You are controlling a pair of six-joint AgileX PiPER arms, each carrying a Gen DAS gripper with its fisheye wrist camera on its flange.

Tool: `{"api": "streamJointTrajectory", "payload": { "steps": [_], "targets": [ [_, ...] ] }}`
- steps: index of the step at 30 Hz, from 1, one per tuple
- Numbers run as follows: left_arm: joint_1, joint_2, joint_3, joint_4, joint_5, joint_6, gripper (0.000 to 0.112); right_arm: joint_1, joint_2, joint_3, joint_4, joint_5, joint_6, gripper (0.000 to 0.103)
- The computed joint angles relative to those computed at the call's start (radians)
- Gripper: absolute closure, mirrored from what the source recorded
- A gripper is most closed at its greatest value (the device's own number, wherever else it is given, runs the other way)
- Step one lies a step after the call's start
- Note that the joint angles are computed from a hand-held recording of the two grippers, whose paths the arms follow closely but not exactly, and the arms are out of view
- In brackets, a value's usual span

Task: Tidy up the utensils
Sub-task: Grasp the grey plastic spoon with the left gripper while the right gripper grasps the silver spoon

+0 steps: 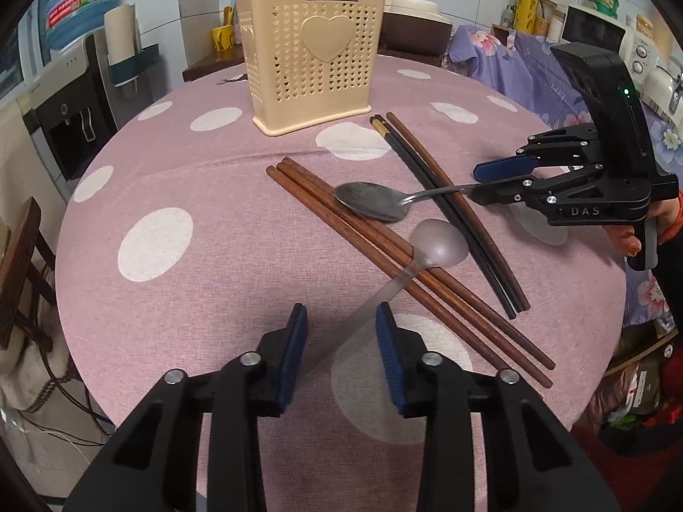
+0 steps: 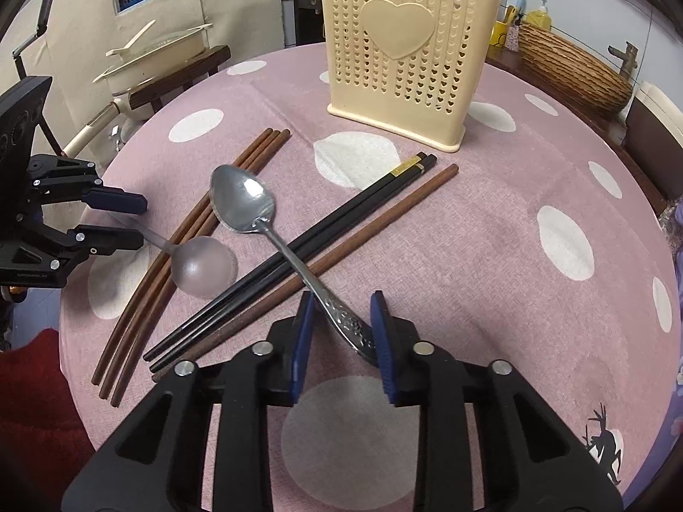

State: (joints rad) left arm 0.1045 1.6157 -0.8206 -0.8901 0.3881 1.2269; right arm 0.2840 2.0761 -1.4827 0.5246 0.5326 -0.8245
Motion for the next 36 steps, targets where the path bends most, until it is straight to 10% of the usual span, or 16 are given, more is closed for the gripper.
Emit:
{"api": "streamJointTrajectory", "payload": {
  "steps": [12, 31, 34, 36],
  "targets": [
    [0.057, 0.044, -0.068, 0.031, 0.029, -0.358, 0.101, 0.019, -0.033, 0.048, -0.183, -0.069, 0.468, 0.089],
    [0.109, 0.057, -0.066, -0.097, -0.013, -0.377, 0.103, 0.001, -0.074, 0.149, -0.467, -0.213, 0.957, 0.099],
    [0.118, 0.065, -0.082, -0.073, 0.008, -0.394, 0.101, -0.008, -0.091, 0.154, -0.356, -0.225, 0.845, 0.087],
    [0.119, 0.063, -0.089, -0.064, 0.010, -0.401, 0.079, -0.003, -0.104, 0.152, -0.331, -0.243, 0.803, 0.062]
  ]
}}
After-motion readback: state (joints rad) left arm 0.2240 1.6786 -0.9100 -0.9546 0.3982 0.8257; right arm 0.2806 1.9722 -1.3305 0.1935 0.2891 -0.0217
